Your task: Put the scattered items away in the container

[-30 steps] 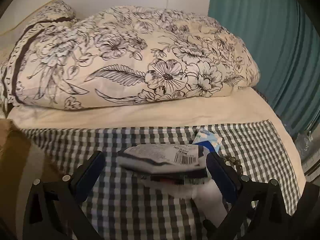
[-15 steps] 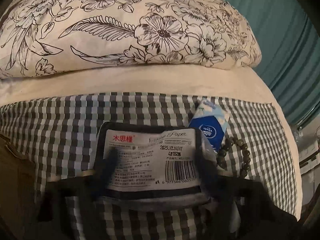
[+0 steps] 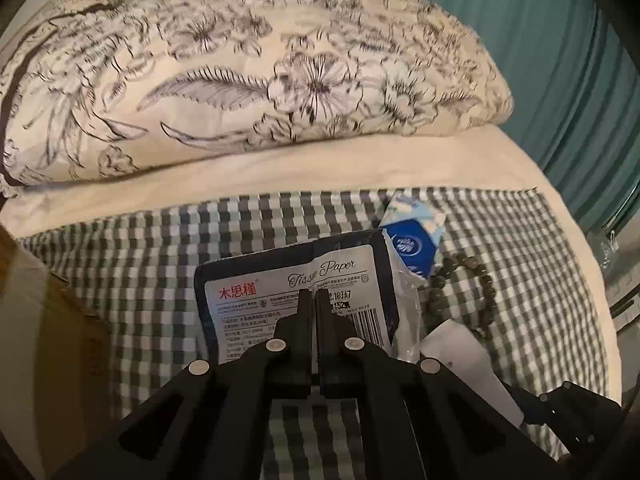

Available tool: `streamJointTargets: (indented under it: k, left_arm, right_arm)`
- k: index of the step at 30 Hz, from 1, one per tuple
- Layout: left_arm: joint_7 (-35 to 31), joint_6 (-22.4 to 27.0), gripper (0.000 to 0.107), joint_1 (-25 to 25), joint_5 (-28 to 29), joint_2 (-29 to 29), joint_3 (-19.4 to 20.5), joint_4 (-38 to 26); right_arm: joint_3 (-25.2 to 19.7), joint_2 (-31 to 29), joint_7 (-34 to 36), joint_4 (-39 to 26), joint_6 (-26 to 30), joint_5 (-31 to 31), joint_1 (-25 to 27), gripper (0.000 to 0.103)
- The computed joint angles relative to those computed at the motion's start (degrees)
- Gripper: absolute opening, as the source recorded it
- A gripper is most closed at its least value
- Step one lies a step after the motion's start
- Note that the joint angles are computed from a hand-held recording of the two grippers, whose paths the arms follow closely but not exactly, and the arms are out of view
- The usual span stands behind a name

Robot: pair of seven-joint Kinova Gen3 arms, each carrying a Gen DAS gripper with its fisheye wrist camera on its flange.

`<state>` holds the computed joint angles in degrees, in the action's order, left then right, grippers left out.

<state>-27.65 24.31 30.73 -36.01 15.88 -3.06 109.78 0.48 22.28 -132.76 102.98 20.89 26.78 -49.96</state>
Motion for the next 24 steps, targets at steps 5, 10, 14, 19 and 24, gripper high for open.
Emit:
streamJointTargets:
  k: [5,10,14,19,24]
  left_arm:
    - [4.5,3.2,0.001,2.0,-4.5,-3.4,0.1,1.0]
    - [9.5,8.0,0.001,2.6,-9.6,-6.9,3.1,1.7]
    - [12.1,11.2,0.001,2.0,-11.7,-9.6,6.2,2.4]
    - [14.3,15.3,0.001,1.2,-14.0,-12.5,11.0,2.7]
    - [15.9,18.9,0.001,-0.5,-15.0,-15.4,15.3,3.2]
  right_arm:
    - [1.0,-2.3,-2.9,1.4,-0.1,1.7,-1.8,0.032]
    - [0.9,-4.7,-6.7,2.7,0.4,4.9,-2.8,0.032]
    - [-0.4,-6.9,-10.0,4.1,1.0,7.8,-2.7,0.031]
    - [-3.0,-9.4,-14.0,5.7,2.0,11.4,-1.9,0.031]
    - [-5.5,-12.1,-19.7,7.3,3.9,16.3,-2.0,0.031]
